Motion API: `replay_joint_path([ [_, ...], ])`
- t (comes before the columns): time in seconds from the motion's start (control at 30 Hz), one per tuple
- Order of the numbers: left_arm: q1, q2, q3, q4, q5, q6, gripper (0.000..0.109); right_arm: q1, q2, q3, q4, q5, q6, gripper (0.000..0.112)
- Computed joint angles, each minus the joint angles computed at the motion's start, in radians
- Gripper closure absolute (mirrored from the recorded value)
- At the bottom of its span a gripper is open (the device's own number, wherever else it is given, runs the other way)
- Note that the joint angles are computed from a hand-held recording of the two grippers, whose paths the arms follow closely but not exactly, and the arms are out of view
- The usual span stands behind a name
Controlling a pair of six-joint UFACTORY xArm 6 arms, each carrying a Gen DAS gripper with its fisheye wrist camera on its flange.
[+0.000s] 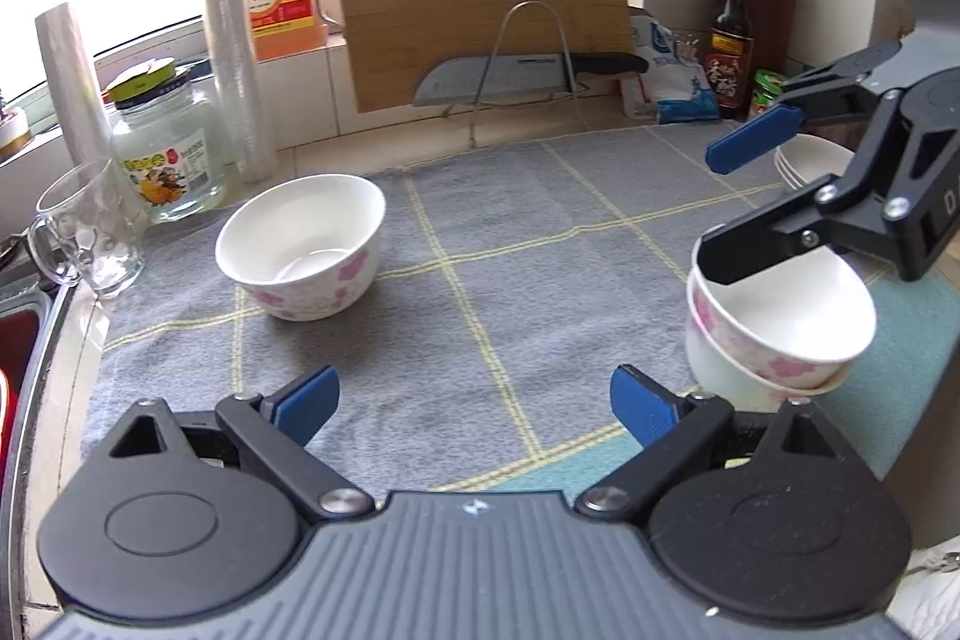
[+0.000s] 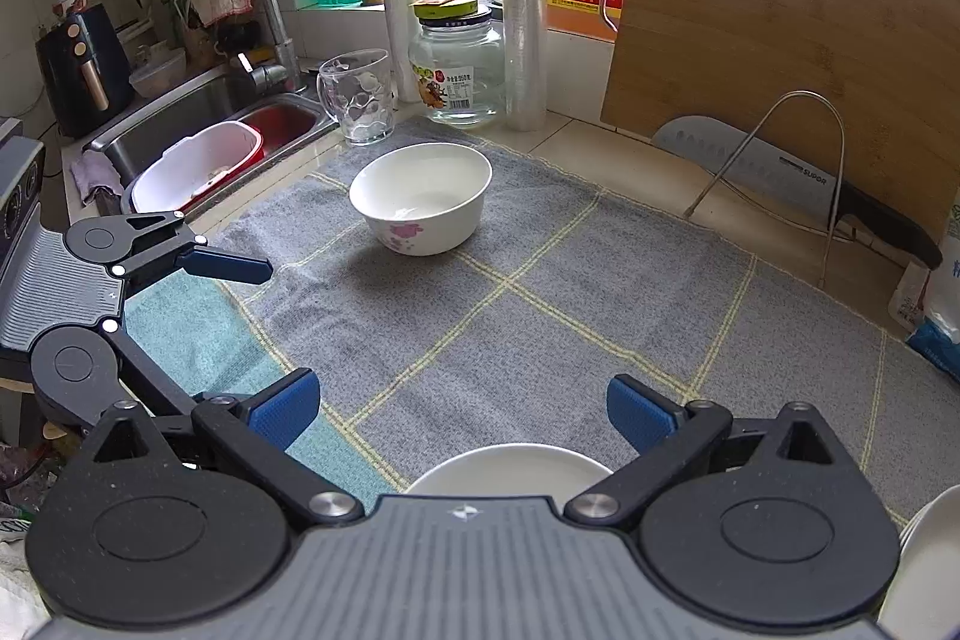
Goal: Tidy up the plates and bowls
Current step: 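Grasp the rim of the two nested bowls with the right gripper, then lift and carry the nested bowls toward a third white bowl with the right gripper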
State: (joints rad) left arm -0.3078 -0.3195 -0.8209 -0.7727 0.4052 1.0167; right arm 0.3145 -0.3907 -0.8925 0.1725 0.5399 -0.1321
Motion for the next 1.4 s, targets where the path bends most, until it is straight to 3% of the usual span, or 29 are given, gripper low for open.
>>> replay_joint_path([
  [0.1, 0.026, 0.053, -0.033, -0.011, -0.049, 0.015, 0.012, 0.014, 0.054, -0.053, -0.027, 0.003, 0.026, 0.009],
  [0.33, 0.067, 0.188, -0.139, -0.083, -0.077, 0.103, 0.012, 0.042, 0.195, -0.200, -0.085, 0.005, 0.060, 0.009],
  [0.83, 0.101, 0.395, -0.348, -0.251, 0.015, 0.305, 0.012, 0.038, 0.542, -0.600, -0.048, 0.132, -0.001, 0.011],
  [1.4, 0.108, 0.474, -0.446, -0.296, 0.074, 0.363, 0.012, 0.002, 0.838, -0.938, 0.038, 0.275, -0.043, 0.025],
])
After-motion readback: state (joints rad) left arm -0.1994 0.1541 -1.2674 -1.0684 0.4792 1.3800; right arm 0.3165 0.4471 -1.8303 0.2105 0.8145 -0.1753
